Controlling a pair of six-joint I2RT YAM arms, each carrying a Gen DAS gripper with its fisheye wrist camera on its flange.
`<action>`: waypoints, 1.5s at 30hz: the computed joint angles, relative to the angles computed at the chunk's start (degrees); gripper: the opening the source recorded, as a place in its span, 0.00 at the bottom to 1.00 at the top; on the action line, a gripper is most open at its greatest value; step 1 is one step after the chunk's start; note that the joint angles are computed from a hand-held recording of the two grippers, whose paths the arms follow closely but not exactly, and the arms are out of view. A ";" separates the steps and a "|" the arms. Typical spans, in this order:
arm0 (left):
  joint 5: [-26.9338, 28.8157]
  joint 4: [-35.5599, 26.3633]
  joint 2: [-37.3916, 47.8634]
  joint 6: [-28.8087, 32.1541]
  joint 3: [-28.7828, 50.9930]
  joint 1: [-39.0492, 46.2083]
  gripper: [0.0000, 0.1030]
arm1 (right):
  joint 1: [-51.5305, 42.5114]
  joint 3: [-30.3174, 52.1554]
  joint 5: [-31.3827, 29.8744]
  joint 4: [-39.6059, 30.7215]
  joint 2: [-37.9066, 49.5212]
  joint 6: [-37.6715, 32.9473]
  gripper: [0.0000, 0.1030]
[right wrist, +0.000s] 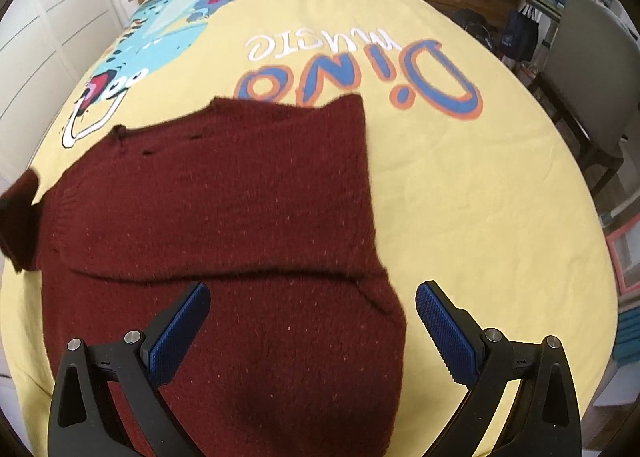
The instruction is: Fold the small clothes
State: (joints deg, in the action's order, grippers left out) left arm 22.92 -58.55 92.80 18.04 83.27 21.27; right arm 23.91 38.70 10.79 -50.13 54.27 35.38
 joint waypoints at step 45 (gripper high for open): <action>-16.79 20.12 2.16 -17.78 -23.30 -41.92 0.90 | -11.82 -5.94 -8.08 -0.51 -4.35 -7.76 1.00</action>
